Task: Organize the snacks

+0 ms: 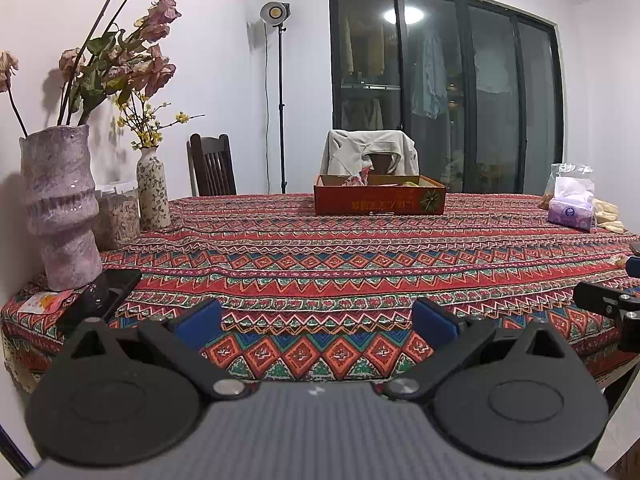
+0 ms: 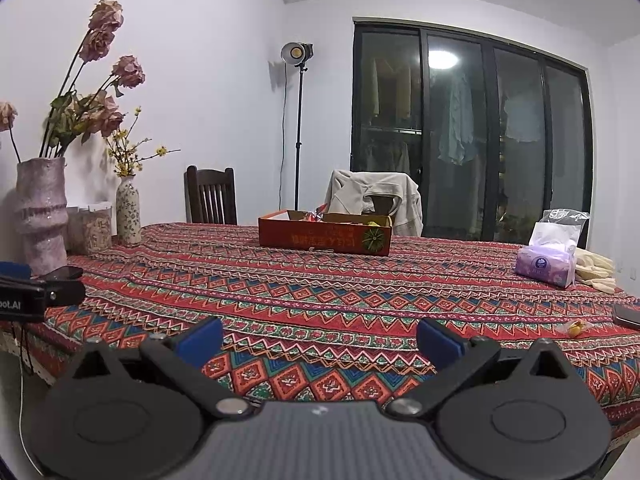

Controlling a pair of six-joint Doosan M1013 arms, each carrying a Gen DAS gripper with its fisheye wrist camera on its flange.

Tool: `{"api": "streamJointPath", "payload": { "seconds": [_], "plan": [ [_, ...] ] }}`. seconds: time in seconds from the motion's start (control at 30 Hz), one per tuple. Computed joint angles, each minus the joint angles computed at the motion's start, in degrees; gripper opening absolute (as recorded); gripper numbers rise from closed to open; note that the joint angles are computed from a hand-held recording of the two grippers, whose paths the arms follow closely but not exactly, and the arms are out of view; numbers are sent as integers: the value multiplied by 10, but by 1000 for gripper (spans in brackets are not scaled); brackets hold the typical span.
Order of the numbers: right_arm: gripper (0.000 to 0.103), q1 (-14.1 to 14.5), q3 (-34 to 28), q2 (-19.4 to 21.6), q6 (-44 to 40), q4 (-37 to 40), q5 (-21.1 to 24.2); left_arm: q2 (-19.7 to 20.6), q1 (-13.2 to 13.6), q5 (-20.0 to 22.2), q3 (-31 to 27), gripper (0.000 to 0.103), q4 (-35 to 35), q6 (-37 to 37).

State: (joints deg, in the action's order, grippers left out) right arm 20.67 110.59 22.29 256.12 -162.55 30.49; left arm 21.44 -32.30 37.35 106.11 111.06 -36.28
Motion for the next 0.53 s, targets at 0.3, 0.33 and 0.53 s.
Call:
{"api": "streamJointPath", "payload": {
  "seconds": [0.3, 0.33, 0.53],
  "plan": [
    [103, 0, 0, 0, -1, -2, 1, 0, 1, -1, -1, 103, -1, 0],
    [103, 0, 0, 0, -1, -2, 1, 0, 1, -1, -1, 103, -1, 0],
    [103, -1, 0, 1, 2, -5, 3, 0, 1, 2, 2, 103, 13, -16]
  ]
}}
